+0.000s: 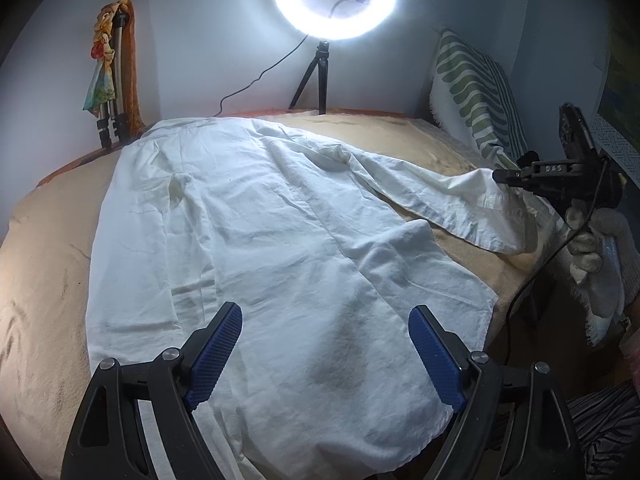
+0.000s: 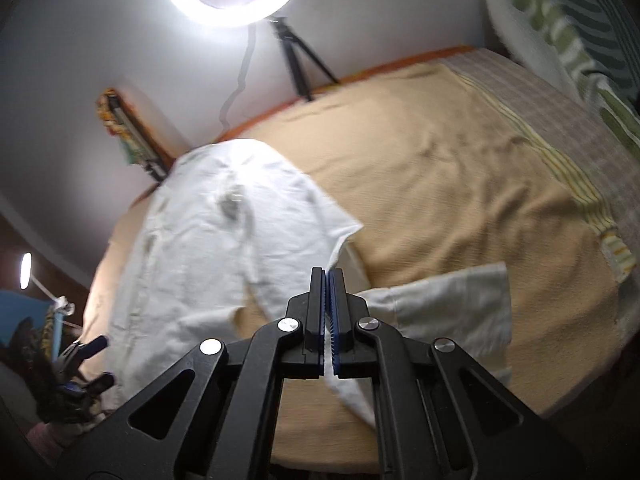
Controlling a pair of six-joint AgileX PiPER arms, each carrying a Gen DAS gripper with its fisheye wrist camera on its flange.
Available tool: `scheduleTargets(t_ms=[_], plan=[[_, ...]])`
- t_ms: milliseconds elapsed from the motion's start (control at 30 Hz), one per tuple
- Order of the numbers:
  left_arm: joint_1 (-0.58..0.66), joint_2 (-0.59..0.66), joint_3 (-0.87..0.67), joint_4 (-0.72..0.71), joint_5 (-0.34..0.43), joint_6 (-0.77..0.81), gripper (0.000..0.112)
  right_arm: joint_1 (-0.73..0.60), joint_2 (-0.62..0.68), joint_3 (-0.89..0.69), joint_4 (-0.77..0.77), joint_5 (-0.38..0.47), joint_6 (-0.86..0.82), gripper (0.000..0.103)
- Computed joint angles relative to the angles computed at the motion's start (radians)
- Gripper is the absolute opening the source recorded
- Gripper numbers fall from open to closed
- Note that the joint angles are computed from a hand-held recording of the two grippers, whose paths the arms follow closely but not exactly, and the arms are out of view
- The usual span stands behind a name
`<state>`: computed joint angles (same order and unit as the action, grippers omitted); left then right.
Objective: Fold small clothes
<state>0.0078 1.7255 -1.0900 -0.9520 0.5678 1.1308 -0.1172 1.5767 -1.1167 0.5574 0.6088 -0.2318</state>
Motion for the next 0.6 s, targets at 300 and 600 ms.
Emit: scheduleTargets(t_ms=[300,600], plan=[[0.063,0.001,-0.010,-0.033,0.046,-0.004,0.086,0.310,0.054,-0.080,-0.062,-0.016,0.083,0.003],[0.115,0.026,-0.021,-0.064,0.147,-0.058,0.083,0.383,0.186,-0.169,0.098,0.163,-0.117,0.041]])
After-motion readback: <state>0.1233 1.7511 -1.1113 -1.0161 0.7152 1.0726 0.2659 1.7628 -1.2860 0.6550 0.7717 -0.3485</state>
